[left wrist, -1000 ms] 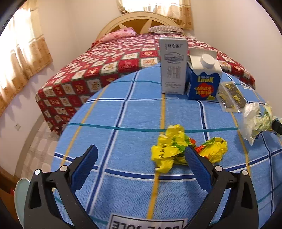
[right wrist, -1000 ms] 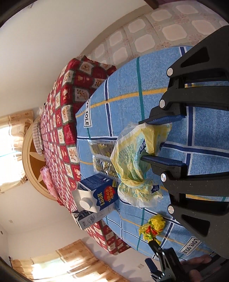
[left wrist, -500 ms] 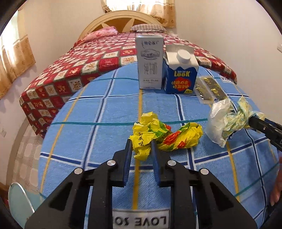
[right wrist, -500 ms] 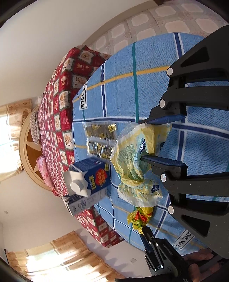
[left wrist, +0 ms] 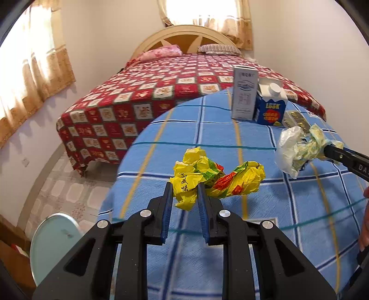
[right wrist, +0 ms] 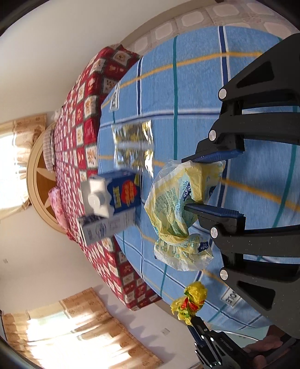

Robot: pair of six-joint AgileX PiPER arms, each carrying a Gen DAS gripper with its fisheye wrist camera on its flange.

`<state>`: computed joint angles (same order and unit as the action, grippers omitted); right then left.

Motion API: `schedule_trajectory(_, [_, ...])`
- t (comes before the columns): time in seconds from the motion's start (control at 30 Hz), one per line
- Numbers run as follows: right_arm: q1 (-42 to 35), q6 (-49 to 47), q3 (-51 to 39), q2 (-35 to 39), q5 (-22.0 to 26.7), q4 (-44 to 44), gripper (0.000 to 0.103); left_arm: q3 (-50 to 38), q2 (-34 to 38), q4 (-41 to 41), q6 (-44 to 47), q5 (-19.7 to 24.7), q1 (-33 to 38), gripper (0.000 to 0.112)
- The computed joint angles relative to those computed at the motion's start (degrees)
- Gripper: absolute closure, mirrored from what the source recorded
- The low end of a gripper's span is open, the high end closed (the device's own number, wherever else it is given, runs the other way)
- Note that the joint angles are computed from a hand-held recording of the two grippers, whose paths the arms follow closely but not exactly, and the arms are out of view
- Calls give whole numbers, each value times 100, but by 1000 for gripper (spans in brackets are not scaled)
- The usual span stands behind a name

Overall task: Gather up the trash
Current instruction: 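Carry the yellow wrapper and clear plastic bag over the teal bin with both grippers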

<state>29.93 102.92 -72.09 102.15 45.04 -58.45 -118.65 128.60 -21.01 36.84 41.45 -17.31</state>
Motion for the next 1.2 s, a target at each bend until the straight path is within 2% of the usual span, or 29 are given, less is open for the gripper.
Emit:
schedule_trajectory(0.13, [145, -219, -408, 256, 111, 100, 69, 483, -285, -231, 322, -244, 230, 91])
schedule_trajectory(0.63, [674, -1053, -1815, 1115, 429, 559, 69, 1638, -965, -828, 1054, -597, 983, 90])
schedule_trajectory(1.2, [1048, -2267, -3689, 2205, 870, 1096, 69, 1830, -1098, -911, 1396, -644, 1696, 90])
